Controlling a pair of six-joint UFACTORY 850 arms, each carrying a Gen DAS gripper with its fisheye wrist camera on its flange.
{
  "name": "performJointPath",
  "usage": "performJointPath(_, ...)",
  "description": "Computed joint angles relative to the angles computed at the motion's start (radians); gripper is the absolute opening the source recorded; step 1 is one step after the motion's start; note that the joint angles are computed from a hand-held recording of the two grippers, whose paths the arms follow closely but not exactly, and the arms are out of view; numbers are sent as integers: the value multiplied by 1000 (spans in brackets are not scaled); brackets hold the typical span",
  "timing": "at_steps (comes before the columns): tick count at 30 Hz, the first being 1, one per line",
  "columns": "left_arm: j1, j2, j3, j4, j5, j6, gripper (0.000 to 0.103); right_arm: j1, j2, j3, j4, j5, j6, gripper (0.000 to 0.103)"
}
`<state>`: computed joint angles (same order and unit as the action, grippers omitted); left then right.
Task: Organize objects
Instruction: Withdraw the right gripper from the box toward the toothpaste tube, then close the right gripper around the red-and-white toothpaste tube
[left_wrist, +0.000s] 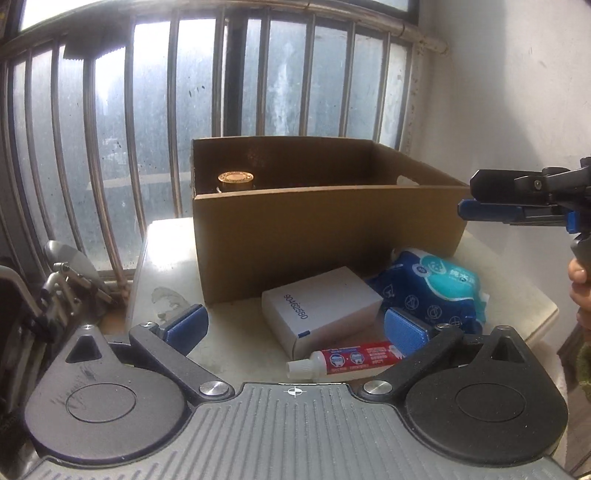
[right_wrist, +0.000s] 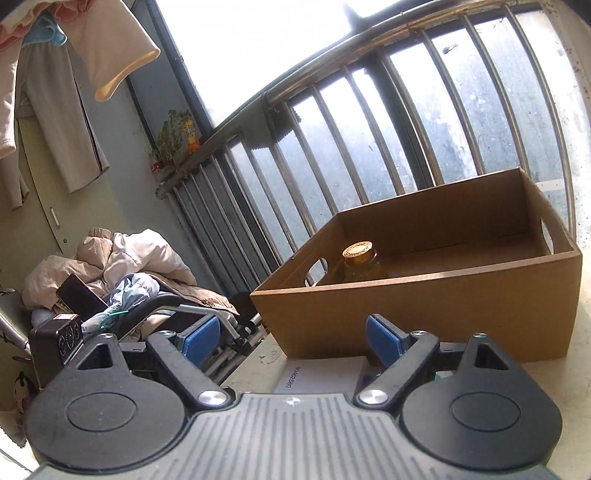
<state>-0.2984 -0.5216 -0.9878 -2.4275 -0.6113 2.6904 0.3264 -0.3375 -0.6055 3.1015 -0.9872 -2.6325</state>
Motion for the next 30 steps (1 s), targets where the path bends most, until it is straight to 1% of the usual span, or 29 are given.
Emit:
performJointPath(3,-2,-18,-11,72,8,-82,102,3,-40,-20,-34,0,62,89)
performJointPath(5,-1,-23,-17,129,6,-121,102,2,-55,-36,-57,22,82,89)
performJointPath(8,-5,-20,-5,182,6,-135,102,-3,-73,-73,-146,85,131,89)
performJointPath(10,-8,-24,1,191,5,-134,102,-6,-88,-102,-216,122,160,89)
performJointPath(11,-7,-24,3,206,5,-149,102,0,-95,-118,-236,153,160,89)
performJointPath(14,-3,-33,2,244,-6,-188,102,8,-114,-162,-279,241,176,89)
performJointPath(17,-1,-41,7,246,-20,-197,102,11,-133,-196,-329,308,217,89)
performJointPath(20,7,-55,5,273,-46,-221,102,21,-144,-223,-330,385,214,88)
performJointPath(21,9,-60,3,285,-54,-234,101,23,-146,-228,-327,401,213,87)
performJointPath(22,12,-66,-2,301,-61,-251,101,23,-151,-236,-332,423,218,82)
performJointPath(24,16,-74,-8,320,-73,-269,100,24,-164,-253,-347,461,237,78)
performJointPath(25,18,-78,-11,329,-80,-279,99,25,-168,-258,-346,472,239,73)
performJointPath(27,23,-83,-14,348,-94,-300,98,28,-183,-278,-353,511,248,70)
performJointPath(30,29,-90,-15,378,-122,-335,96,37,-192,-295,-300,554,188,66)
